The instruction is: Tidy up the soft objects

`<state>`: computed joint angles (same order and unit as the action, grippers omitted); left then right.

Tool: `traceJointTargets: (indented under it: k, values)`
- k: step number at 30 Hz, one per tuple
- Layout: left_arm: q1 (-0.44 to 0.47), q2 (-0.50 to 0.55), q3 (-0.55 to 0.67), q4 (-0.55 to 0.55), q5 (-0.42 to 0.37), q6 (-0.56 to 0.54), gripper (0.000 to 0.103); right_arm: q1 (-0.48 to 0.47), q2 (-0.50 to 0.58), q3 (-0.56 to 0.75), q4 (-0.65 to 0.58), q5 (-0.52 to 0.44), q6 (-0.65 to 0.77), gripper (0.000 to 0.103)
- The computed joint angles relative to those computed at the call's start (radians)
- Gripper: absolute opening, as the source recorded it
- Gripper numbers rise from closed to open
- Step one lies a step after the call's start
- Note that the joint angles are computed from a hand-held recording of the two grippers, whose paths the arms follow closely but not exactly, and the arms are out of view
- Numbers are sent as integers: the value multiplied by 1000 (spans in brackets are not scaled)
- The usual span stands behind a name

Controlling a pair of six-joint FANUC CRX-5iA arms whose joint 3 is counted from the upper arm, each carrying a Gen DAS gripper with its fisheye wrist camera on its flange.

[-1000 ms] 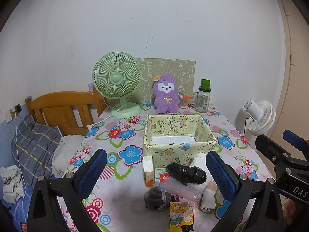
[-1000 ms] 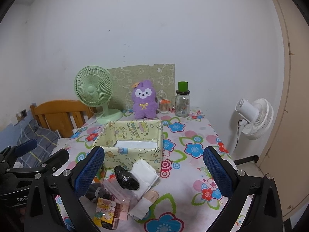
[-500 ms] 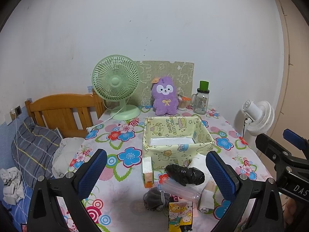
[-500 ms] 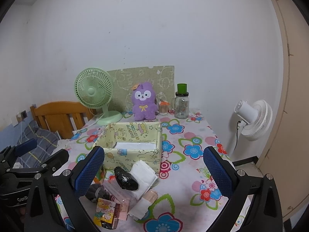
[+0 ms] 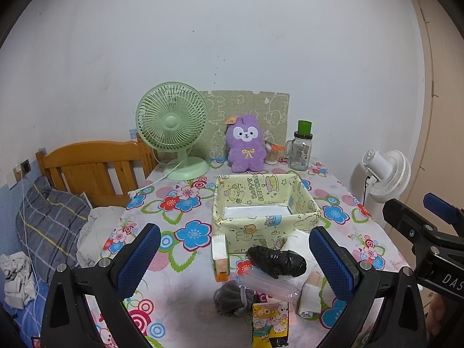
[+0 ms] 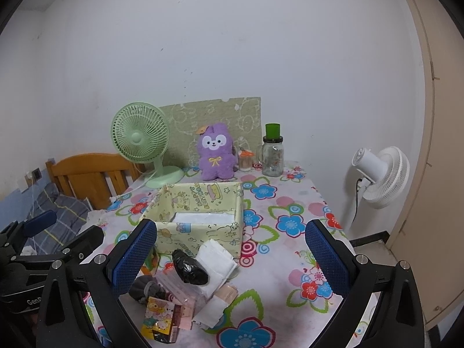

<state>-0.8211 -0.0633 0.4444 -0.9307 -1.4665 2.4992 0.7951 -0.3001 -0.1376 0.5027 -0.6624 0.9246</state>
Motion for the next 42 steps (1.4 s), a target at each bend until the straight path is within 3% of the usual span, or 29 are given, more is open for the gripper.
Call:
traceJointTargets:
  k: [21, 42]
  values:
    - [116, -15, -60, 133, 101, -62, 102, -7, 59, 19, -11, 24, 9, 103]
    - [303, 24, -123, 342, 177, -146, 94, -42, 210, 142, -172, -55, 143, 99]
